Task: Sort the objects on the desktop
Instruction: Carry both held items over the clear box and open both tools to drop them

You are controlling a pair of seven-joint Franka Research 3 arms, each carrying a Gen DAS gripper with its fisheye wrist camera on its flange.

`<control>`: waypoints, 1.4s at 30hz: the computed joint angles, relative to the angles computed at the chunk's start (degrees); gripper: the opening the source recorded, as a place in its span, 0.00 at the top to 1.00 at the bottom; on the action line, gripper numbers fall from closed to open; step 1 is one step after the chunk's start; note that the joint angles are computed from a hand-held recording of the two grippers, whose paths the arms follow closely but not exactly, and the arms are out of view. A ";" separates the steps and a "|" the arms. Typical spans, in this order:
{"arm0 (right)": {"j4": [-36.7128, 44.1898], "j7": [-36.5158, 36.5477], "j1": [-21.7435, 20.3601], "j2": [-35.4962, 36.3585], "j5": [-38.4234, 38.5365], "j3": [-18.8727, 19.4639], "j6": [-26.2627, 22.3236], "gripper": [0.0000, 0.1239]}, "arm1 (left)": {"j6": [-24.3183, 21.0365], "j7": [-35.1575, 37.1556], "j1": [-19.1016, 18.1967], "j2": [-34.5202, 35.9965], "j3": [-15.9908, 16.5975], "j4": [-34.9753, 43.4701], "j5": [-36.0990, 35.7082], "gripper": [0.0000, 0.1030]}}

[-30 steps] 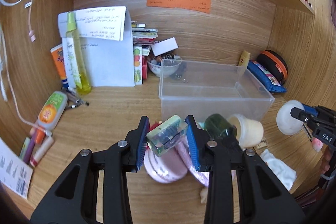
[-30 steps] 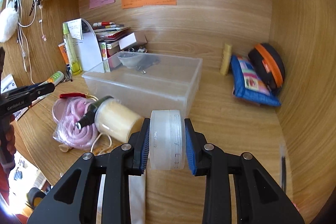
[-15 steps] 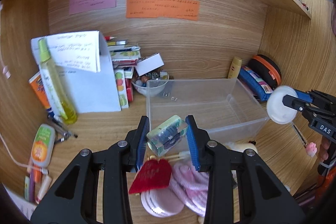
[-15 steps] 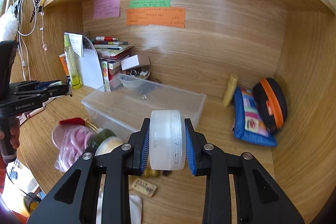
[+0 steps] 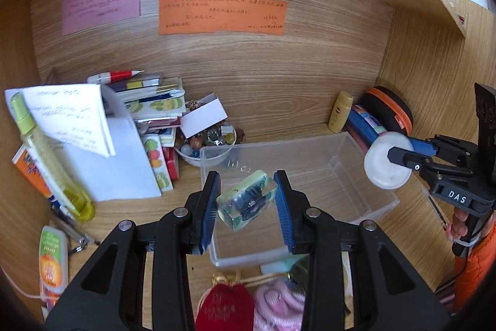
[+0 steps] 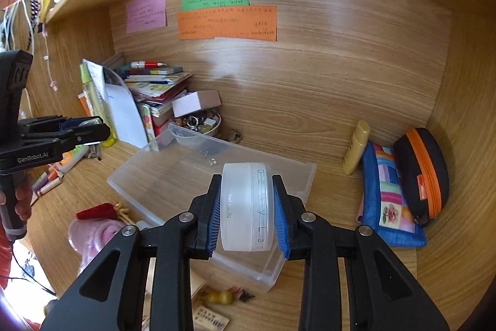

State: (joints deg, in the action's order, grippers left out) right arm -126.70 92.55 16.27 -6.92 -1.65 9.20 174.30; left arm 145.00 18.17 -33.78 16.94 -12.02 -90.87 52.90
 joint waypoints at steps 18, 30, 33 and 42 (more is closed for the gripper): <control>15.49 -5.77 3.69 14.23 1.19 -4.62 -10.26 0.78 | -1.69 23.07 0.62 15.28 0.86 17.18 -18.98 0.66; 21.98 -9.19 5.88 19.62 -0.07 -6.04 -16.19 0.78 | -9.43 33.41 -0.37 22.07 1.68 26.58 -27.43 0.66; 22.97 -8.33 6.61 20.36 -2.10 -6.80 -17.94 0.78 | -9.48 33.12 -0.86 21.90 2.29 26.15 -27.18 0.66; 23.33 -6.70 7.19 20.59 -4.67 -7.27 -20.37 0.78 | -10.07 33.14 -1.05 21.77 2.19 26.02 -27.33 0.62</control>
State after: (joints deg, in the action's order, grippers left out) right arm -103.37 85.85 23.46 13.67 -6.32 1.94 153.93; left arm 134.93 51.31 -34.84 38.71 -9.83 -64.85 25.58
